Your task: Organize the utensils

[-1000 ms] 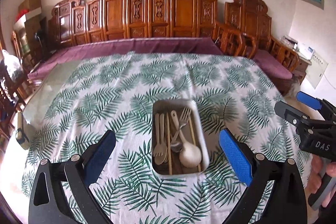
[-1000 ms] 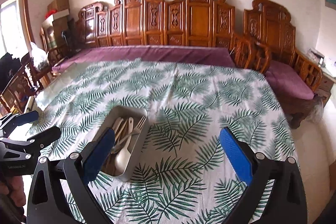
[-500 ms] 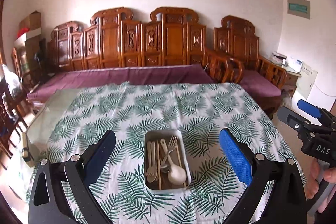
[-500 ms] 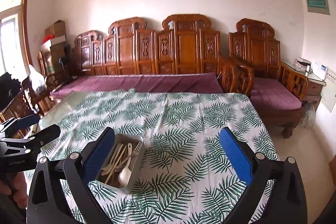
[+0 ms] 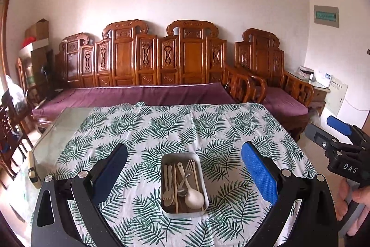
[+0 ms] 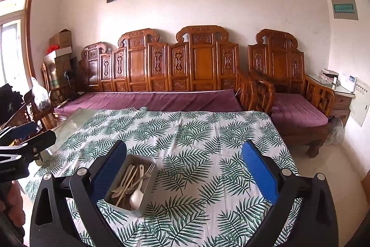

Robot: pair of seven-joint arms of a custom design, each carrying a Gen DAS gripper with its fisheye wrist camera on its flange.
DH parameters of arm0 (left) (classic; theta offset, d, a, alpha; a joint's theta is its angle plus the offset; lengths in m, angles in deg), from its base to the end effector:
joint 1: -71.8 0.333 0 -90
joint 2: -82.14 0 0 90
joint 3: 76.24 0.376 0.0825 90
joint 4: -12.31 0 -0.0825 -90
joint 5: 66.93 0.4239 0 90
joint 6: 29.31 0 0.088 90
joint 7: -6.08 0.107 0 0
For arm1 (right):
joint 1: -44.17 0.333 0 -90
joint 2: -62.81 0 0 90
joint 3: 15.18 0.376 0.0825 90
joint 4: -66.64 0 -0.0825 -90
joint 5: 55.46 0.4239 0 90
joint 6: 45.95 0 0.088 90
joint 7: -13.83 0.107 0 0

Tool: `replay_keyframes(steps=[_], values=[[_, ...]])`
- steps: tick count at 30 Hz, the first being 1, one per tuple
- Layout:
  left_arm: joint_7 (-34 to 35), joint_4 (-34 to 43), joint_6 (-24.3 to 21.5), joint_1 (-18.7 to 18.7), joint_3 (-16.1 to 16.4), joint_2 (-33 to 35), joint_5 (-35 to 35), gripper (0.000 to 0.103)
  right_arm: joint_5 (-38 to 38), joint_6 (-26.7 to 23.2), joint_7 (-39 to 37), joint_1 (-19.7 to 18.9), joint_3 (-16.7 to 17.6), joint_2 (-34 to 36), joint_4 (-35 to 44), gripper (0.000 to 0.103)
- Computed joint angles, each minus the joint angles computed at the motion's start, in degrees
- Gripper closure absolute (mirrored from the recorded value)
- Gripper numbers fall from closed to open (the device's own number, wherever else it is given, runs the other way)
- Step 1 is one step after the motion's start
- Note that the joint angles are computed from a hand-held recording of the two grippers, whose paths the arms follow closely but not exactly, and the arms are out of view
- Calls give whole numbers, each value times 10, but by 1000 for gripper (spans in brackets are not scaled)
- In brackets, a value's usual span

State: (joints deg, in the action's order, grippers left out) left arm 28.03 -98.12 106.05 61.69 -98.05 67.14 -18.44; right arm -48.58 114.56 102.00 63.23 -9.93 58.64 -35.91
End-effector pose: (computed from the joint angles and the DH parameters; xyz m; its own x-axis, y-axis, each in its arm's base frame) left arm 0.4605 -0.3128 0.7274 0.1816 -0.9833 0.0114 -0.4797 -0.0987 -0.8718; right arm 0.5682 0.2534 0.7611 0.4077 -0.9093 -0.0838 -0.4567 -0.1235 -0.8810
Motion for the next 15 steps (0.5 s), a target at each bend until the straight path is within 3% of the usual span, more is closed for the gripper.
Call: replay_keyframes(steps=[15], values=[[5, 0, -2, -2, 0, 3, -5, 8, -11, 1, 13, -2, 1, -5, -5, 3]])
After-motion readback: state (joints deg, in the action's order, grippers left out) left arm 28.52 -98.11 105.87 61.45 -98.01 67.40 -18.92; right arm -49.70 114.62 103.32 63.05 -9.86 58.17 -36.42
